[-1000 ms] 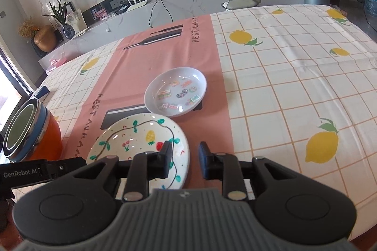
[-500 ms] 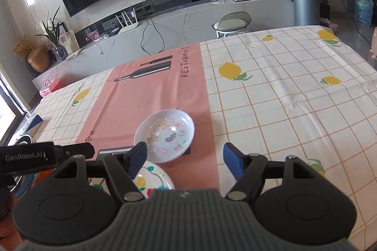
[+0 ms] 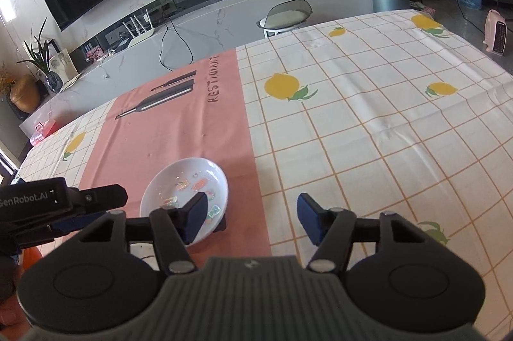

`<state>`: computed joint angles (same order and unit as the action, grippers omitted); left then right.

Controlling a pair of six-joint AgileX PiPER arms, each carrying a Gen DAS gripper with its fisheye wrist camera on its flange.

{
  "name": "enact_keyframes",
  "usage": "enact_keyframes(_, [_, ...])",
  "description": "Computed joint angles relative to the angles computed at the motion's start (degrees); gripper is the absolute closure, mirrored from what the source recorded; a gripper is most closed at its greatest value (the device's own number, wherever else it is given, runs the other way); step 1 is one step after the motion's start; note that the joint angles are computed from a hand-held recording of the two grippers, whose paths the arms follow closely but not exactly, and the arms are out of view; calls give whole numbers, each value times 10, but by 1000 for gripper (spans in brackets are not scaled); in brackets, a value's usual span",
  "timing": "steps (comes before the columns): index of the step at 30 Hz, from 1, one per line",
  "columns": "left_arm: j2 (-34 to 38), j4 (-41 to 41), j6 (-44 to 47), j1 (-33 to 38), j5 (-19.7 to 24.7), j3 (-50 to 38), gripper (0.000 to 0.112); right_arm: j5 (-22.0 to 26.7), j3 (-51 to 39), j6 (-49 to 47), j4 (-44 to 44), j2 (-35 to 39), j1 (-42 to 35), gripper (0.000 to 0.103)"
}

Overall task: Organize plates and bowls
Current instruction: 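Close the left gripper on the rim of the sticker dish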

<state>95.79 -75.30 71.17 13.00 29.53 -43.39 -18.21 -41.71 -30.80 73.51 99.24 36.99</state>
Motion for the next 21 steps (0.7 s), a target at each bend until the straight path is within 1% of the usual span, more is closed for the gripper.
enact_keyframes(2, [20,1,-3,-5,-3,-13,57,17,-12,16,-20,15,-12,48])
enact_keyframes(4, [36,13,-17,-11,-8,-25,58,30,-19,53,-55,25,-21,50])
enact_keyframes(6, [48,21,-25,-13,-6,-33,59,41,-26,82,-83,36,-28,54])
enact_keyframes(8, [55,24,-29,-17,-9,-36,61,49,-34,108,-105,46,-30,54])
enact_keyframes(10, [63,30,-34,-20,-12,-40,67,55,-39,148,-146,54,-33,55])
enact_keyframes(11, [64,21,-23,-20,-14,-37,68,57,-41,160,-157,57,-33,55])
enact_keyframes(12, [63,15,-16,-22,-19,-35,69,59,-44,175,-172,62,-32,58])
enact_keyframes(14, [63,18,-13,-26,-24,-36,76,58,-47,203,-198,69,-31,63])
enact_keyframes(16, [64,18,-8,-29,-27,-36,88,54,-50,192,-190,73,-27,67])
enact_keyframes(17, [64,22,-10,-32,-29,-37,92,55,-52,187,-186,75,-26,76])
enact_keyframes(18, [65,23,-8,-34,-30,-37,101,62,-54,203,-204,77,-28,85])
enact_keyframes(19, [65,22,-5,-36,-32,-37,106,65,-55,227,-227,78,-29,88])
enact_keyframes(20, [64,19,-2,-38,-35,-35,106,64,-55,235,-235,80,-29,92])
enact_keyframes(21, [63,13,5,-39,-37,-33,107,64,-57,221,-221,82,-27,96])
